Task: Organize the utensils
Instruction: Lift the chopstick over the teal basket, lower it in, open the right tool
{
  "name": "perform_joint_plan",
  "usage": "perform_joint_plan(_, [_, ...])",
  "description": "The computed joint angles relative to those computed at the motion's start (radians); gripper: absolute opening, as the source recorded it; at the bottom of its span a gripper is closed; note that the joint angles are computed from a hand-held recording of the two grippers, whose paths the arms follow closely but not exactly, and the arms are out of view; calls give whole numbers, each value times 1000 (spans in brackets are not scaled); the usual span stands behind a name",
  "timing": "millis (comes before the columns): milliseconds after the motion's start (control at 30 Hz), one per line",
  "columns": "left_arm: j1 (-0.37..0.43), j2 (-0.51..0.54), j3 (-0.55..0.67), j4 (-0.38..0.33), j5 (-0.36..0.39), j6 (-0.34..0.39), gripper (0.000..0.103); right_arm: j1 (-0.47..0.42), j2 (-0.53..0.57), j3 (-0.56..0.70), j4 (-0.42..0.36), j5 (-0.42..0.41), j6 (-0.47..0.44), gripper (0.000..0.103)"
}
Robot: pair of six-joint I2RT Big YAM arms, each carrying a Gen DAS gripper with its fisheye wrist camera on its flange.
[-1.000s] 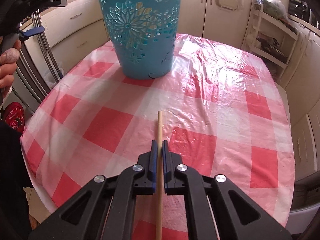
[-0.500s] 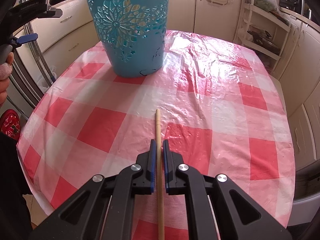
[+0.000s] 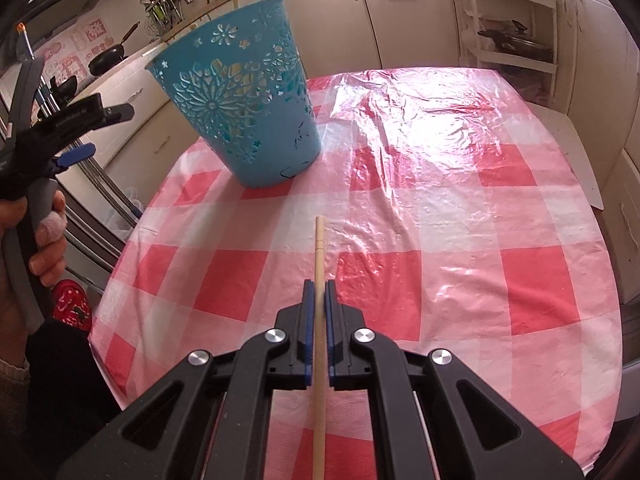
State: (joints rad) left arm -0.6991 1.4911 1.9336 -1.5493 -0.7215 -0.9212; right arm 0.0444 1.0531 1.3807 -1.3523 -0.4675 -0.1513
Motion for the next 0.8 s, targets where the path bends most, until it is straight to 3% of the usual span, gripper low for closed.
perform_joint_plan(467, [2, 23, 8, -25, 32, 8, 95, -36, 42, 175, 15, -224, 97, 6])
perform_joint_plan(633, [0, 18, 6, -19, 36, 9, 95, 3, 94, 300, 117, -261, 188, 6])
perform_joint_plan(800, [1, 13, 3, -14, 43, 5, 95, 79, 173, 434, 282, -214, 321, 6])
